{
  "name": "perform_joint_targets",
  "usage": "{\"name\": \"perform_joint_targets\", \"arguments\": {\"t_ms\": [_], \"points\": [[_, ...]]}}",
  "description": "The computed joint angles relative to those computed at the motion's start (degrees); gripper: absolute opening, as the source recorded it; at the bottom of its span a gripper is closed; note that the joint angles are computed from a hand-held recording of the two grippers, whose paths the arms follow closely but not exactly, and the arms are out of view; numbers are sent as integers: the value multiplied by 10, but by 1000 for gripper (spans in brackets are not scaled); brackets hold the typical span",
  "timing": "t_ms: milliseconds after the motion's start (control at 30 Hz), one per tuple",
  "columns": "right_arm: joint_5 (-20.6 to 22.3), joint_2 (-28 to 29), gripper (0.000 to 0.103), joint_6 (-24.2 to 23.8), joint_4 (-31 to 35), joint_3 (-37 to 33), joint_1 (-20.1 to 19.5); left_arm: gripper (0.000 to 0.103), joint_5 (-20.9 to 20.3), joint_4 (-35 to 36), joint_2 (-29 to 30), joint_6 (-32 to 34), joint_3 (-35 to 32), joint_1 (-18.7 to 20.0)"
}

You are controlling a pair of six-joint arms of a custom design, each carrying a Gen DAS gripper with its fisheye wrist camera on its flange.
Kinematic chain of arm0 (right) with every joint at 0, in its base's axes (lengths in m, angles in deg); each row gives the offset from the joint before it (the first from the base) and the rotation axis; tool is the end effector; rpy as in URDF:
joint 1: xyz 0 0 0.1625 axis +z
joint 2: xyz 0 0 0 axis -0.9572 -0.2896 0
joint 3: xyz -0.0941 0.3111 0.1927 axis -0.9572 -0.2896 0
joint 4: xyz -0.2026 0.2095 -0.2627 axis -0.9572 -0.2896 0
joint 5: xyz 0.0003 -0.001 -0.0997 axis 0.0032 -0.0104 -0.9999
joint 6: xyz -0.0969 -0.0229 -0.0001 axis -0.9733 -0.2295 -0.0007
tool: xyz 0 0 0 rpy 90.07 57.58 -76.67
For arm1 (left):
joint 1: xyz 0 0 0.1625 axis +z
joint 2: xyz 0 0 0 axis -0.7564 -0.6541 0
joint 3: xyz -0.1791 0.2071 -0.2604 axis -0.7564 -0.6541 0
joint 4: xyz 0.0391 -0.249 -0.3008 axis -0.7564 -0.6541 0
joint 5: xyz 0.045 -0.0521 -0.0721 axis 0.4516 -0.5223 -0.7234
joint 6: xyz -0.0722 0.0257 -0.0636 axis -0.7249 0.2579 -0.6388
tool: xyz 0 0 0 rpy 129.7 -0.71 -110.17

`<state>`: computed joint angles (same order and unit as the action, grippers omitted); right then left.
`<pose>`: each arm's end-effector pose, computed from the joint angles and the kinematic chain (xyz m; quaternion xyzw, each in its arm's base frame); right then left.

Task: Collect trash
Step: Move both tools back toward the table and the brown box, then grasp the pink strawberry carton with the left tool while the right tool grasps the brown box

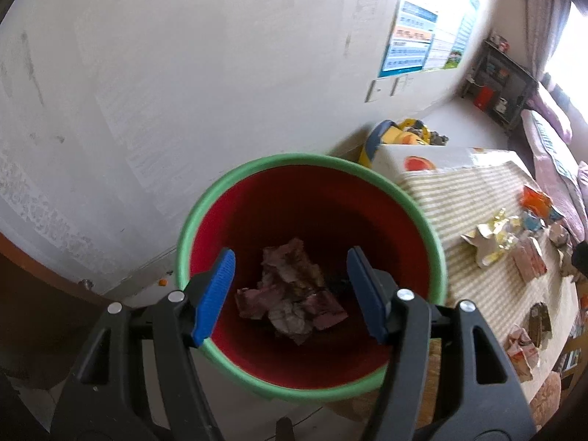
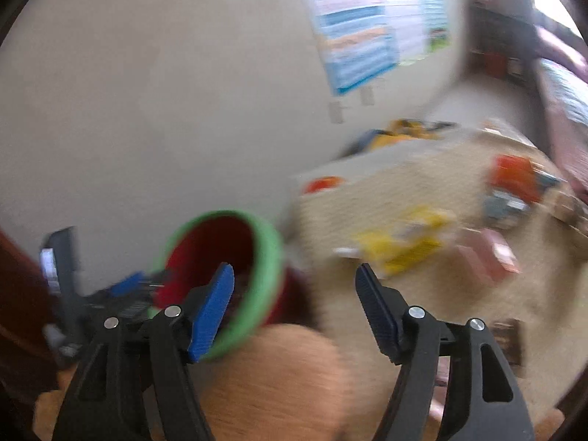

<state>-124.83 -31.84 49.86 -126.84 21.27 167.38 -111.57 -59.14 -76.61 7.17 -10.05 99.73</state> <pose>0.1259 -0.6001 0.3014 -0.0097 -0.8903 0.3731 0.2609 -0.2965 -0.6838 0.0909 0.1779 0.8984 -0.2561 0.3091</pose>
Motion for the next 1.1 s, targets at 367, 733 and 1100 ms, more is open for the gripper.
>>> {"name": "perform_joint_targets", "arguments": {"t_ms": [367,733,1100], "points": [[-116,-92,69,98,63,98,-103,69,-128,36,19,-11,-2,-43],[-53,-123,45,72,19,153,-158,82,-299,166,76,-122,-39,-79],[-18,-225,45,72,-125,266,-197,82,-262,239,173,-202,-122,-106]]}}
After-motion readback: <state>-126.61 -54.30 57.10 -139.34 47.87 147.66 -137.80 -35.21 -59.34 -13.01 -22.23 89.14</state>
